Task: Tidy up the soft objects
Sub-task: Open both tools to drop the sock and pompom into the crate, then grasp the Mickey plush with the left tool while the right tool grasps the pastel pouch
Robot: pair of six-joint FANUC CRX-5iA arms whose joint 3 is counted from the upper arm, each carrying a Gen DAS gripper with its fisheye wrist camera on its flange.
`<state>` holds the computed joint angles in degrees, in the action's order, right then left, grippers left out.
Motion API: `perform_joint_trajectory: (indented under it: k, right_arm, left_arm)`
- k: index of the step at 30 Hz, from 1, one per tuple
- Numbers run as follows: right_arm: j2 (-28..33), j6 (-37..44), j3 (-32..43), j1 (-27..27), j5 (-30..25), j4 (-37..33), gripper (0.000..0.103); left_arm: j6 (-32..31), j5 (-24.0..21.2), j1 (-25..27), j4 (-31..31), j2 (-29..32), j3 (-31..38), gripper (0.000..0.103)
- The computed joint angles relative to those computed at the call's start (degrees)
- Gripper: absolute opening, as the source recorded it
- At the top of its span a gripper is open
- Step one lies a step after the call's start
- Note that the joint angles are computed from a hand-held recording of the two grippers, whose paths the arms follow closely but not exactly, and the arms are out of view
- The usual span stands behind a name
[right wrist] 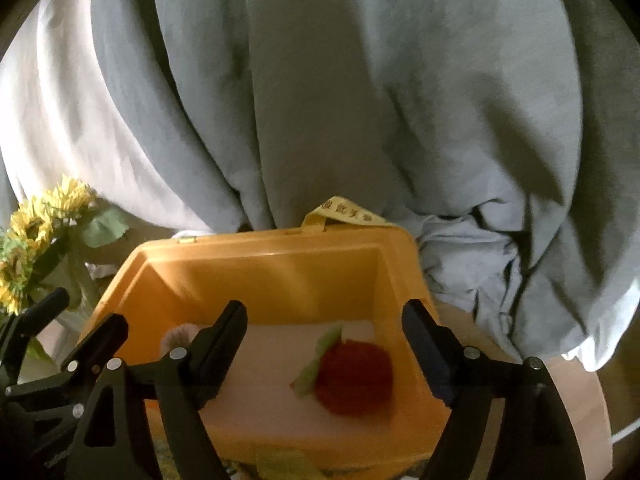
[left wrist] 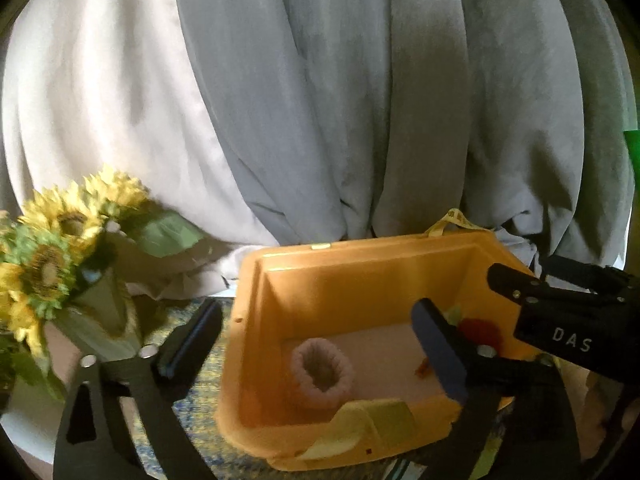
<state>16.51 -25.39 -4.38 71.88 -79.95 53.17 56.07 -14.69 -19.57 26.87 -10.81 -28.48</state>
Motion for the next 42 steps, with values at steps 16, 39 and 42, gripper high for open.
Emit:
perform_joint_trajectory:
  k: [16, 39, 42]
  right_arm:
    - [1.31, -3.42, 4.78, 10.03, -14.18, 2.5, 0.087]
    - [7.96, -7.68, 14.51, 22.58, -25.66, -1.86, 0.087]
    - [8.22, -8.07, 14.83, 23.59, -25.29, -3.36, 0.087]
  left_arm:
    - [4.07, -5.83, 3.47, -5.93, -17.12, -5.99, 0.103]
    - [-6.04, -22.75, 12.89, 1.17, -41.07, -17.42, 0.103]
    - [-7.52, -25.32, 13.85, 1.42, -43.05, -18.4, 0.103]
